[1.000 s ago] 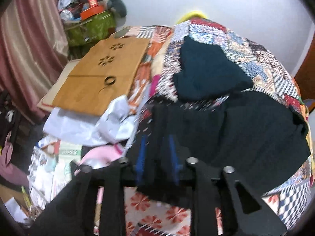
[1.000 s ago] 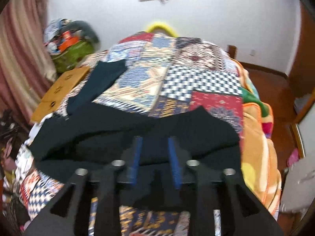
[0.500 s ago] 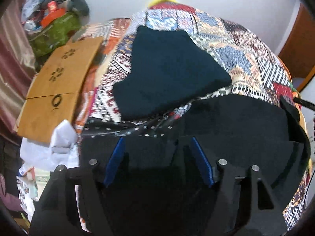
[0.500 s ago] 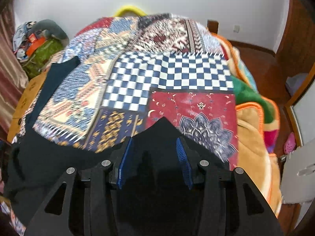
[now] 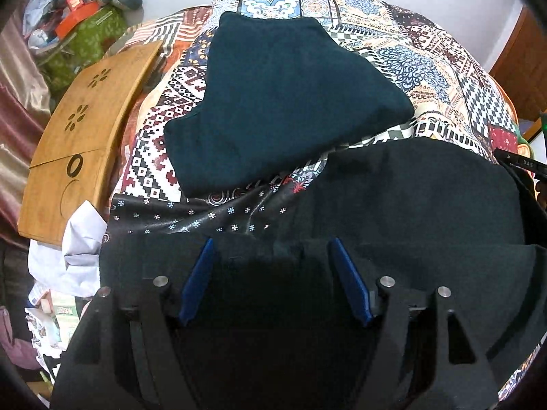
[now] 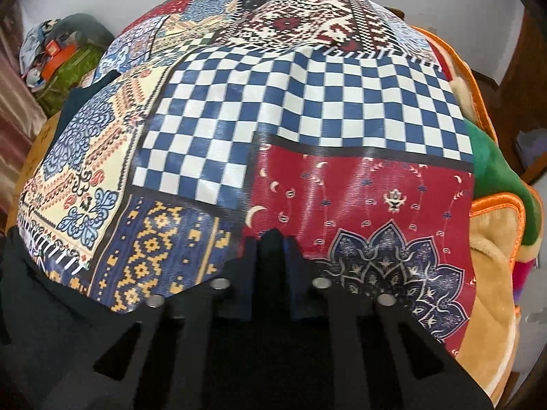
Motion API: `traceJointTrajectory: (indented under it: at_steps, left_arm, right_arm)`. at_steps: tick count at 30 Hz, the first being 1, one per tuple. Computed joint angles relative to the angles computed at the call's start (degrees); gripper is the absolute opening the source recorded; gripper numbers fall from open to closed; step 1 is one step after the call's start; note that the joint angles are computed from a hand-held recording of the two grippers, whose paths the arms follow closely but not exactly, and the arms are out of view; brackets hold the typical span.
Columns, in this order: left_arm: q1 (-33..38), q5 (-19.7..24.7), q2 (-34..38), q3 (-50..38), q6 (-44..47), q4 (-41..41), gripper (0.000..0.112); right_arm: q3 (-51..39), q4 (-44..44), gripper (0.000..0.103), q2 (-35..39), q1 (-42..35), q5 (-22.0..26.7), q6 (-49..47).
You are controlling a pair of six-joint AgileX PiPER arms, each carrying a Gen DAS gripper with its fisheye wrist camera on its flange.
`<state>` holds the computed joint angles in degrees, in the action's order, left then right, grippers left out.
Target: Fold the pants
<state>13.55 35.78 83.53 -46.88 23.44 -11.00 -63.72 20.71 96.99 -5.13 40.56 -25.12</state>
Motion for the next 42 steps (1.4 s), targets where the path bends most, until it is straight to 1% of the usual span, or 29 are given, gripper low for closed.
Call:
traceJointTrajectory:
  at_steps: [2,6,8,9,10,11,12,13,14,16,17,18,19,20,21,22,24,26,28,30,33,36,38,39,40,41,42]
  left_arm:
    - [-0.66,0.90,-1.03,-0.19,-1.13,0.77,0.070]
    - [-2.44,3.79,-4.74,-0.67,-1.42,0.89,0.070]
    - [-3.91,5.38,-6.39,-1.23,-2.04,1.19,0.070]
    - [-4.92,6.09,-7.36,-1.41,-2.34,1.07,0.071]
    - [-6.25,6.80,-8.40,-1.61,-2.72,0.68,0.072]
    - [-7.23,7.30,-9.05,-1.81,-3.02,0.23,0.077]
    - [-8.75,7.93,-9.63,-2.09,-3.68,-0.40,0.081]
    - [-10.31,8.39,-9.75,-2.40,-4.60,-0.73,0.081]
    - [-11.71,8.82,-9.71,-2.74,-5.56,-0.58,0.081]
    - [-17.14,9.37,-9.84,-3.16,-9.59,1.78,0.081]
    - [-20.32,9.23,-10.13,-3.00,-11.66,3.45,0.081]
    - [-22.45,9.10,-10.28,-2.84,-13.34,4.74,0.081]
    - [-25.60,9.05,-10.23,-2.66,-15.85,6.47,0.081]
    - [-28.94,9.32,-9.80,-2.56,-18.13,7.78,0.081]
    - [-30.86,9.40,-9.42,-2.51,-19.44,8.53,0.081]
    - [-33.83,9.28,-9.02,-2.28,-22.30,10.55,0.081]
    - [-38.18,8.68,-8.34,-1.59,-26.96,13.80,0.081]
    - [-41.46,8.12,-7.85,-1.06,-30.65,15.39,0.082]
    - [-44.61,7.47,-8.17,-0.48,-35.64,18.37,0.082]
    - [-45.88,7.52,-7.94,-0.76,-36.52,18.49,0.082]
    - [-46.88,7.08,-7.94,-0.71,-36.37,16.99,0.084]
    - [-47.47,6.31,-9.07,0.09,-37.04,16.89,0.084]
    - [-46.52,6.26,-10.03,0.10,-36.17,15.82,0.084]
    - [-45.59,6.49,-11.14,0.14,-35.74,15.36,0.084]
    - [-44.14,6.67,-12.59,0.25,-35.22,15.05,0.084]
    - [-42.39,6.98,-14.09,0.30,-34.39,14.70,0.084]
    - [-39.69,7.50,-15.89,0.22,-32.82,14.05,0.084]
  right_arm:
    - [0.61,-0.43,0.010,-1.42,0.24,0.32,0.55]
    - [2.51,3.03,0.010,-8.22,-2.70,2.11,-2.93]
    - [2.21,5.39,0.010,-12.89,-6.20,5.28,-5.58]
    - [1.85,6.52,0.010,-14.07,-7.90,6.58,-6.98]
    - [1.35,8.25,0.010,-16.20,-10.81,8.94,-9.18]
    - [0.86,9.56,0.010,-17.52,-13.13,10.63,-10.96]
    - [0.30,11.08,0.010,-18.78,-15.71,12.61,-12.98]
    - [-0.16,12.05,0.010,-21.21,-19.15,15.43,-14.65]
    - [-0.77,13.17,0.010,-22.08,-20.30,16.65,-15.65]
    - [-2.70,14.30,0.010,-22.78,-21.68,17.63,-15.98]
    - [-2.86,16.09,0.010,-23.96,-24.51,19.58,-18.17]
    - [-3.06,17.09,0.010,-24.22,-25.51,20.16,-19.10]
    - [-3.10,18.68,0.010,-25.08,-28.02,22.18,-21.20]
    - [-2.38,19.92,0.010,-25.72,-29.69,22.79,-23.13]
    - [-1.52,20.23,0.010,-27.13,-31.97,24.15,-25.05]
    - [-0.09,20.28,0.010,-27.75,-31.96,23.56,-26.23]
    - [3.55,19.49,0.010,-29.57,-34.56,24.07,-29.33]
    - [7.14,17.31,0.011,-30.38,-34.76,22.61,-29.59]
    - [10.65,14.50,0.016,-29.95,-36.67,22.26,-30.20]
    - [13.39,12.53,0.016,-29.07,-39.41,22.50,-31.19]
    - [15.80,8.59,0.016,-29.75,-41.18,20.63,-30.23]
    - [15.33,8.53,0.016,-30.18,-43.07,22.80,-30.43]
    - [14.23,9.43,0.018,-30.88,-42.36,24.11,-30.11]
    - [13.64,9.66,0.022,-31.29,-41.36,24.39,-29.65]
    - [12.89,9.78,0.029,-32.32,-39.39,24.63,-28.34]
    - [13.11,10.30,0.032,-33.62,-38.49,24.69,-28.14]
    - [12.57,10.68,0.036,-34.56,-35.97,24.14,-26.63]
